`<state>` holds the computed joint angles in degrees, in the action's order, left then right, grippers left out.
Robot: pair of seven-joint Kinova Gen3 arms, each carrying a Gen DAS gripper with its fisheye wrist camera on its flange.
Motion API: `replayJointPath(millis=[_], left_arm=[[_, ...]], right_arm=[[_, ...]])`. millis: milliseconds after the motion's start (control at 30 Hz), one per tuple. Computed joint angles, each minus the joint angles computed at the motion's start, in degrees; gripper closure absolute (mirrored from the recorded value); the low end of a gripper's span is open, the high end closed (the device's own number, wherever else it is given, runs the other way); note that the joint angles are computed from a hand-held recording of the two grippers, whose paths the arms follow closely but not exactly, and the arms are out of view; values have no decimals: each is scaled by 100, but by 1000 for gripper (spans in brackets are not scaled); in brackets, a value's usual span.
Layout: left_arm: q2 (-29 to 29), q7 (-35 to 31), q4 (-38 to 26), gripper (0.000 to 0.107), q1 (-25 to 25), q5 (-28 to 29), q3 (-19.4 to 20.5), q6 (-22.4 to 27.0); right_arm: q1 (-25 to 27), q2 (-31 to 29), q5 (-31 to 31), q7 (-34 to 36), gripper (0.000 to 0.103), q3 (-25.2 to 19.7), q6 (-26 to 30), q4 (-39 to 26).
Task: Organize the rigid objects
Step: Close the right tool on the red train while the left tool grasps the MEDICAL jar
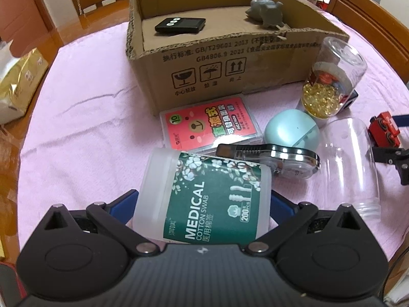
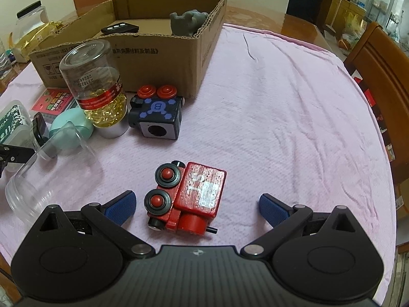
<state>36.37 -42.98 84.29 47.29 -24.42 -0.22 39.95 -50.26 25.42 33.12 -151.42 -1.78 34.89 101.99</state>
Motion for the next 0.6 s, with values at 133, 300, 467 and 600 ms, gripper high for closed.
replayJointPath(millis=[133,300,467,600], left_arm=[[-8,-157,-109,11,20,-91,36,196],[-143,-636,-46,12,-252,100,260,85],[-200,-1122,-25,13,-448,341,386,3],[-209,-1409,-44,21,-514,484,412,41]], right_arm=[[-44,-5,34,-97,0,20,12,28],[53,76,-214,66,0,-87,330,-228],[87,162,-483,173,2,-180,642,-513],[-78,182,-399,33,12,-118,674,-605]])
